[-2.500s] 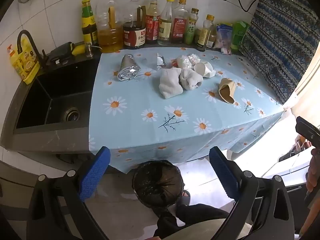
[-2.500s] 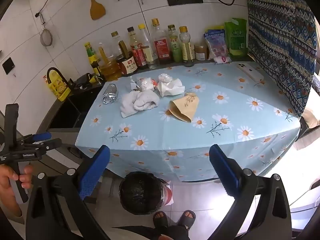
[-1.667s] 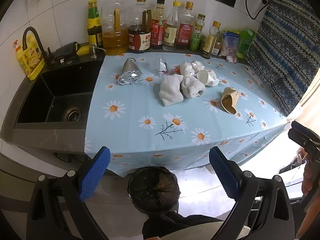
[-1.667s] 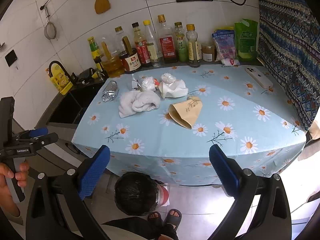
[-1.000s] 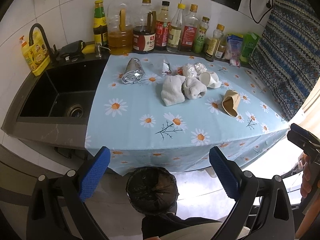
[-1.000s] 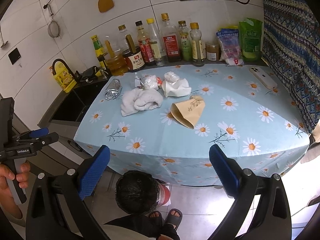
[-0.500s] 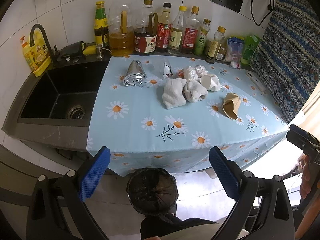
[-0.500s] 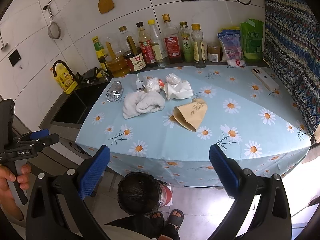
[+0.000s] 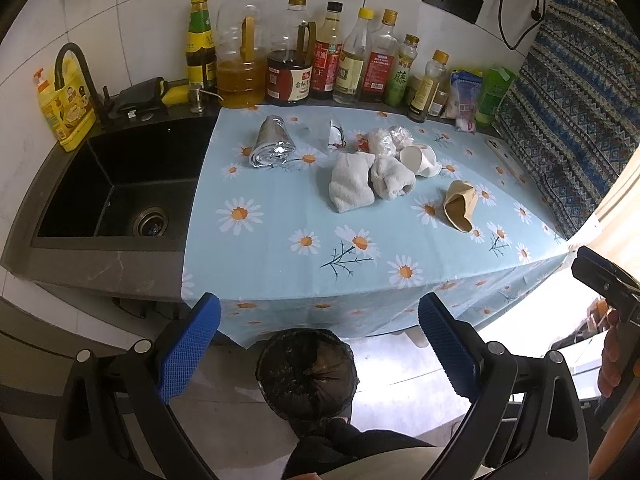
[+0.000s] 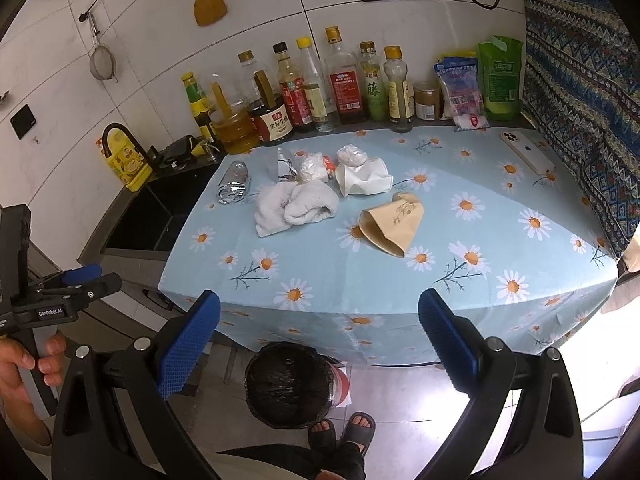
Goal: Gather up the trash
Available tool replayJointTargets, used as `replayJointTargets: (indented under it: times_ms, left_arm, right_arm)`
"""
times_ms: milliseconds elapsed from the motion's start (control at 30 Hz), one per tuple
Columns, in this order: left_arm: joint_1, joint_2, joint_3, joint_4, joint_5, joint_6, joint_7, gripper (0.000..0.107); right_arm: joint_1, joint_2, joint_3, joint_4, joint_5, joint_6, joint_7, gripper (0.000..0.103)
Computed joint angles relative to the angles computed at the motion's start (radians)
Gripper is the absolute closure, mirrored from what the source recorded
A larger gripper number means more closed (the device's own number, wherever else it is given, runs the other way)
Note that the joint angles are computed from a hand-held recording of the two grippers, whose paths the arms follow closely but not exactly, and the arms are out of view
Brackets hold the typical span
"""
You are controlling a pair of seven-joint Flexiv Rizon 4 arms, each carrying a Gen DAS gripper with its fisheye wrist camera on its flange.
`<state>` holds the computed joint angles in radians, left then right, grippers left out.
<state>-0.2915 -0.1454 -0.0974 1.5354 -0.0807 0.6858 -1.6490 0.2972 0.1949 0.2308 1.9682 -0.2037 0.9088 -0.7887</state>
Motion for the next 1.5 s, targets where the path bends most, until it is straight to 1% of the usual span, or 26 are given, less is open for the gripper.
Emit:
replayJointTargets:
  times_ms: [167,467,600,833,1033,1133,1233,1333,1500]
  left_arm:
    - [0.01,0.014,0.001,0.027,-0.031,0.013,0.053,0.011]
    - [0.016,0.051,0.001,0.085,-0.069,0.05,0.106,0.011]
    - [0.021,0.056,0.002,0.097,-0.074,0.053,0.115,0.011]
    - [0.027,0.049,0.001,0.096,-0.079,0.05,0.12,0.011]
    - [0.026,0.0,-0.006,0.05,-0.083,0.049,0.12,0.011]
    - [0.022,-0.041,-0.009,0.005,-0.075,0.041,0.111,0.011]
    - [0.015,-0.092,-0.012,-0.061,-0.066,0.003,0.088,0.011]
    - [0.005,-0.15,-0.012,-0.135,-0.052,-0.032,0.075,0.011]
    - [-0.006,-0.253,-0.014,-0.259,-0.068,-0.091,0.046,0.011]
  right_arm:
    - [0.002,0.004,0.021,0.008,-0.035,-0.008,0.059,0.005]
    - [0.016,0.015,0.038,0.03,-0.077,-0.009,0.134,0.005]
    - [0.019,0.021,0.044,0.04,-0.097,-0.008,0.165,0.005]
    - [0.02,0.005,0.026,0.043,-0.078,0.013,0.181,0.005]
    - [0.017,-0.024,-0.002,0.027,-0.028,0.035,0.12,0.005]
    - [0.008,-0.057,-0.024,0.009,0.007,0.048,0.083,0.005]
    - [-0.002,-0.103,-0.051,-0.024,0.076,0.058,0.032,0.005]
    - [-0.02,-0.142,-0.066,-0.051,0.095,0.053,0.001,0.005]
    - [-0.054,-0.227,-0.094,-0.126,0.232,0.031,-0.104,0.005]
